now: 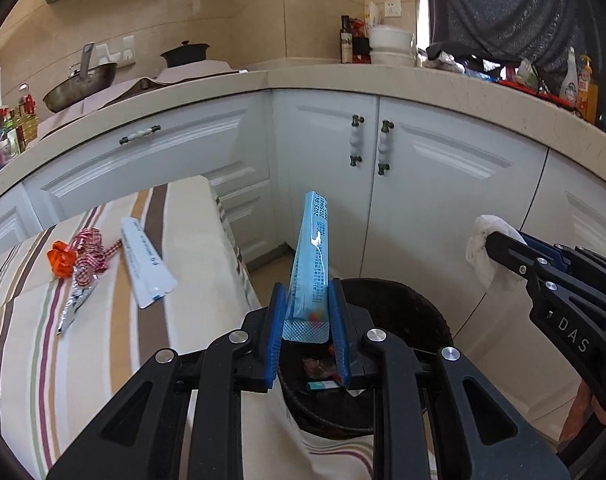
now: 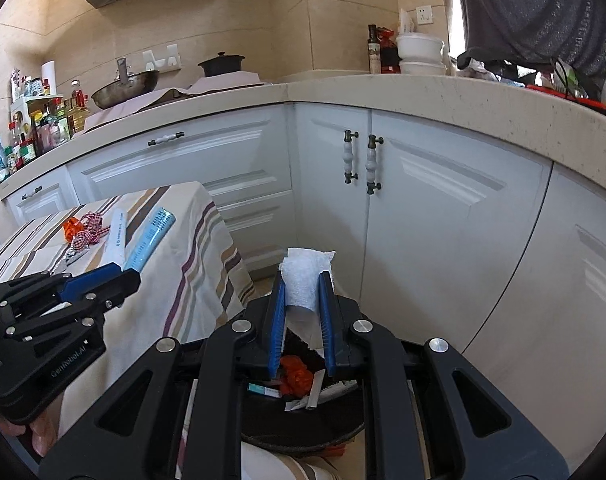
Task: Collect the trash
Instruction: 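Carry the blue tube and white tissue over the bin, then open both tools to drop the tube and tissue into the bin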
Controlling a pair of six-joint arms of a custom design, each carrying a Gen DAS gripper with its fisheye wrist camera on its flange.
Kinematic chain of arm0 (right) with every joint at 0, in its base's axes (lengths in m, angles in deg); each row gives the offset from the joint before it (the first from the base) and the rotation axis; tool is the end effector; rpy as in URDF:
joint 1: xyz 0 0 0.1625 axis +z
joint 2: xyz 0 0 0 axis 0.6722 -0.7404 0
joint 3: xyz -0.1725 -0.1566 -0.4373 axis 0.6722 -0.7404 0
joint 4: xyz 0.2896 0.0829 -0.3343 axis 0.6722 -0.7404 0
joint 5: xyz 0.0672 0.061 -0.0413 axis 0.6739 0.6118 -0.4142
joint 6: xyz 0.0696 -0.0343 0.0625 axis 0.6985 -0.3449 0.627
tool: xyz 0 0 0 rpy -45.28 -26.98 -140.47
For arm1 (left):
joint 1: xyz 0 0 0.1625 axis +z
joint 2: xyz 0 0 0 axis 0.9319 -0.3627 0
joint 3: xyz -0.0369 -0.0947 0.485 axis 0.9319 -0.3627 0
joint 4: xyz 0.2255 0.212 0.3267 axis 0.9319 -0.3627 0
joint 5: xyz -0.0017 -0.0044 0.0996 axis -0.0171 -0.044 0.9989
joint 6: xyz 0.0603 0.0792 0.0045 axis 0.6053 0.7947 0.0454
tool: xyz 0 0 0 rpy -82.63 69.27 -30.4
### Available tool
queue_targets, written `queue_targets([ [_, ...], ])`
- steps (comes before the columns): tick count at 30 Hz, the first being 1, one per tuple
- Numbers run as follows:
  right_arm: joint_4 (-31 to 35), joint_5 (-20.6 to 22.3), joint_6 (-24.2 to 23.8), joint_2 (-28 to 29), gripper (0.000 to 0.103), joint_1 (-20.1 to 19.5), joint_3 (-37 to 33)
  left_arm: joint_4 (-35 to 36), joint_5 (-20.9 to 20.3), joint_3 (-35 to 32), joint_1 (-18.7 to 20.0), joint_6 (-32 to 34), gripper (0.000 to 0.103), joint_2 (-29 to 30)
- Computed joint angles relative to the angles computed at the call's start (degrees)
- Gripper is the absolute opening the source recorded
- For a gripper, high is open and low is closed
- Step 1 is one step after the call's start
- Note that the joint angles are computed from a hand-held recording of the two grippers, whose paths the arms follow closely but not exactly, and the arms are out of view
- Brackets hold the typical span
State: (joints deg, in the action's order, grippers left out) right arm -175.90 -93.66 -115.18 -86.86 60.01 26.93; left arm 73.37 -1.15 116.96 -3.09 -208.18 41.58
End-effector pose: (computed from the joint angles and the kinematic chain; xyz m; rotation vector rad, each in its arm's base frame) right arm 0.2045 -0.6585 0.0568 0.0077 -1.8995 1.3769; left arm -0.1617 -0.7515 0.1206 1.3172 2.3119 -0.7831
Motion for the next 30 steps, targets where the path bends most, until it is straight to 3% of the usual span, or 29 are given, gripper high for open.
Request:
queue_targets([
  [12,2.3,2.3,2.0,-0.5,0.019,-2.9,-0.2,3.5,-3.4,-4.0,-1.4,-1.4,0.024,4.4],
  [13,2.2,2.2,1.9,-0.5,0.030,-2.9,-0.2,4.0,-3.8,-4.6,-1.5,-1.8,0.027,4.8],
  [15,1.3,2.2,1.7,-0.3,0.041,-3.3,-0.5,5.1,-4.4,-5.9,-1.5,-2.9,0.040,5.7],
  [19,1.7,2.6,2.8,-0.8,0.041,-3.9,-0.2,5.8,-5.0,-7.0,-1.5,-4.0,0.056,6.6],
  [30,1.1,1.2,3.3,-0.7,0.042,-3.5,-0.4,5.7,-3.8,-6.7,-1.3,-4.8,0.062,5.5],
])
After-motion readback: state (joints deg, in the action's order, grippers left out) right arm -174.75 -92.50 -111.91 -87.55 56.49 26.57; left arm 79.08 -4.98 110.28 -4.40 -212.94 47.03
